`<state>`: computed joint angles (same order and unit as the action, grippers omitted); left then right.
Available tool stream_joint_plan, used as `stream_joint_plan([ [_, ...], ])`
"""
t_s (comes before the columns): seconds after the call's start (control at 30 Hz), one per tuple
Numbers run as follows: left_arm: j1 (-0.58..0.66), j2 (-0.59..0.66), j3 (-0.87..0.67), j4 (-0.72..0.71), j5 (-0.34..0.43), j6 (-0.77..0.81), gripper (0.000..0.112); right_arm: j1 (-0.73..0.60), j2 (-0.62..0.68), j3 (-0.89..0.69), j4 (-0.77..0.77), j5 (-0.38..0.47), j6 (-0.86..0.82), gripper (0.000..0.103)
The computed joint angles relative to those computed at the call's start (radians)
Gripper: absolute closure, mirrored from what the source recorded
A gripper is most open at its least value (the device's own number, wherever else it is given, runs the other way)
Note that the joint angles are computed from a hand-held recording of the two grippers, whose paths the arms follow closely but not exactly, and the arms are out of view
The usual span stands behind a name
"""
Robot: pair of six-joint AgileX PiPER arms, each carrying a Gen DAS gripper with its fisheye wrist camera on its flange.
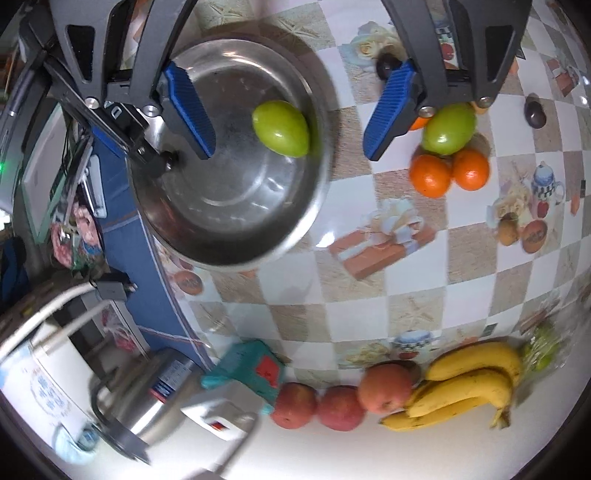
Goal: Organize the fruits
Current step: 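Withdraw both open tools from the basin back over the fruit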
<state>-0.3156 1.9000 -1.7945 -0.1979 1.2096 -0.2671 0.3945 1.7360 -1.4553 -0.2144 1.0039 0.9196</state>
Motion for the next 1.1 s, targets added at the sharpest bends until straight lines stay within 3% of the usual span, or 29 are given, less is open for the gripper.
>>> stream_joint_plan([
  [0.1,0.026,-0.018,0.025,0.035,-0.009,-0.021,0.021,0.012,0.010,-0.015,-0.001,0.003,-0.018,0.035],
  [0.2,0.038,-0.035,0.049,0.097,-0.015,-0.051,0.014,0.029,0.025,-0.033,0.001,0.002,-0.044,0.022],
  [0.27,0.039,-0.046,0.071,0.152,-0.023,-0.068,0.009,0.047,0.034,-0.047,-0.004,0.004,-0.057,0.022],
  [0.4,0.038,-0.062,0.106,0.236,-0.018,-0.085,0.009,0.072,0.046,-0.065,-0.011,0.005,-0.075,0.019],
  [0.47,0.044,-0.076,0.129,0.251,-0.025,-0.088,0.009,0.086,0.051,-0.072,-0.014,0.002,-0.081,0.009],
  [0.77,0.090,-0.176,0.244,0.338,-0.065,-0.090,0.009,0.145,0.042,-0.071,-0.026,-0.031,-0.084,0.009],
  [0.9,0.150,-0.233,0.292,0.376,-0.075,-0.089,0.009,0.178,0.030,-0.062,-0.035,-0.071,-0.088,0.007],
  [0.97,0.186,-0.259,0.311,0.380,-0.080,-0.076,0.009,0.194,0.027,-0.061,-0.043,-0.081,-0.079,0.000],
  [1.1,0.276,-0.313,0.355,0.384,-0.091,-0.049,0.009,0.220,0.036,-0.084,-0.035,-0.087,-0.078,0.000],
])
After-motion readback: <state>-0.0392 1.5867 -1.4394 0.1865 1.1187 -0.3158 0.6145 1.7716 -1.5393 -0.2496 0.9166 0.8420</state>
